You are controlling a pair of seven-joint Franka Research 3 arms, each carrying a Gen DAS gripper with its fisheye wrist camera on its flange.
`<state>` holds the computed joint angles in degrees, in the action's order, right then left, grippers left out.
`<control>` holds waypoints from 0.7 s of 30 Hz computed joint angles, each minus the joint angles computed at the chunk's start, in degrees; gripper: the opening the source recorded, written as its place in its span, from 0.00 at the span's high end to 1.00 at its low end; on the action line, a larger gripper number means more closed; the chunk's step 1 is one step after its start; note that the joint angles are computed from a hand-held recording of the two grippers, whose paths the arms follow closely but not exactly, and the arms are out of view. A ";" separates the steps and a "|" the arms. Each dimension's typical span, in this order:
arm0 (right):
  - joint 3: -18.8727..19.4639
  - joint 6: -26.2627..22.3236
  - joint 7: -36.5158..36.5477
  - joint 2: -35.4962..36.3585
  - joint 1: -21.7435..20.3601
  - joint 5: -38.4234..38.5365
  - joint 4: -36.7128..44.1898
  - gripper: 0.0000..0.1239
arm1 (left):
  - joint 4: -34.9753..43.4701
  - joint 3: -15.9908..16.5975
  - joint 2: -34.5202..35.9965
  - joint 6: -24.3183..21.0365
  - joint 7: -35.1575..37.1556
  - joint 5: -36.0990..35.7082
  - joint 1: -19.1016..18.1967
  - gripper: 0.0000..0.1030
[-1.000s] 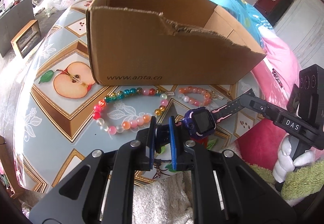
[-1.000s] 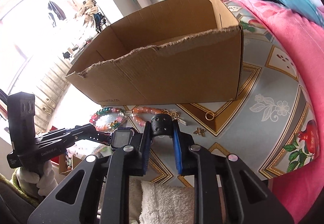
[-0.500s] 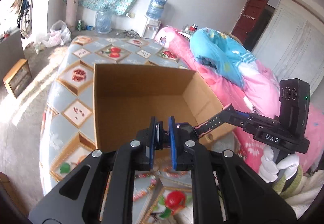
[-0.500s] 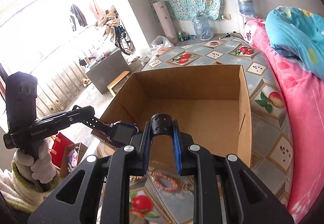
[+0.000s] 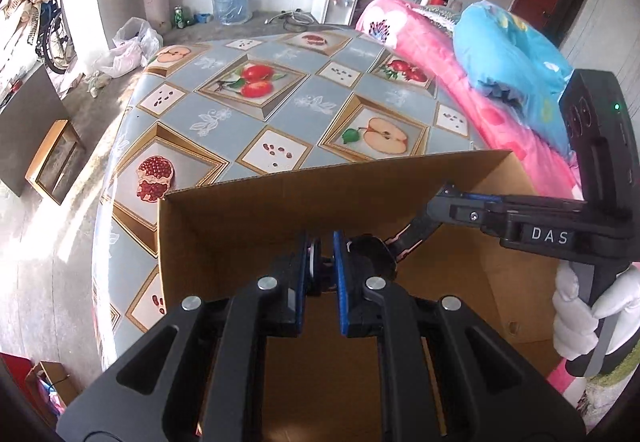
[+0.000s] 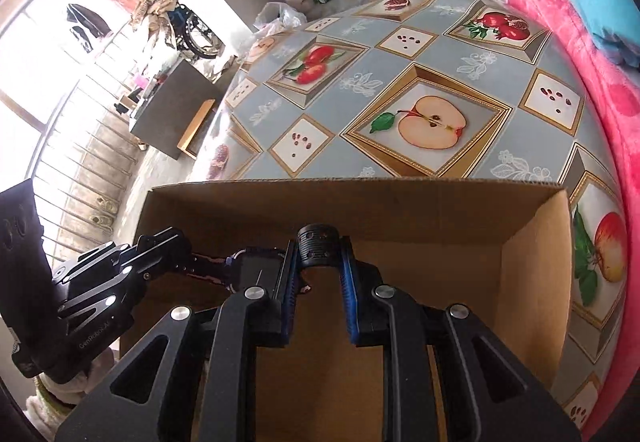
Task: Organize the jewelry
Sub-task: 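Lower the smartwatch into the box and open both grippers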
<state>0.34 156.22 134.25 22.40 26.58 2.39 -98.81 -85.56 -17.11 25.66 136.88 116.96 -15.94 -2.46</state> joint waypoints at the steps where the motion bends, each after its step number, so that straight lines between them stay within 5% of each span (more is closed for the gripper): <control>1: -0.67 -2.19 0.24 1.07 0.31 -1.07 1.71 0.84 | 1.84 0.83 1.46 -1.13 -1.37 1.90 -1.02 0.89; 4: -2.40 -8.29 1.52 3.61 1.63 -5.34 5.98 0.82 | 6.32 2.28 4.59 -4.37 -5.34 6.44 -3.10 0.84; 7: -2.83 -11.37 2.06 4.47 1.99 -7.86 7.37 0.78 | 4.57 2.17 3.68 -0.94 -5.77 8.44 -3.32 0.52; 12: -4.19 -12.73 6.32 2.88 3.56 -13.28 6.22 0.69 | 2.01 0.64 1.79 2.53 -4.90 6.91 -1.88 0.50; 21: -4.32 -12.74 16.56 -3.34 5.00 -24.49 1.34 0.69 | -10.01 -1.97 -8.45 11.05 4.36 -3.52 2.97 0.46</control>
<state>-3.97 143.47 150.81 19.06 31.58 -22.10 -97.46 -95.57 -19.08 17.22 147.94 121.32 -19.46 0.52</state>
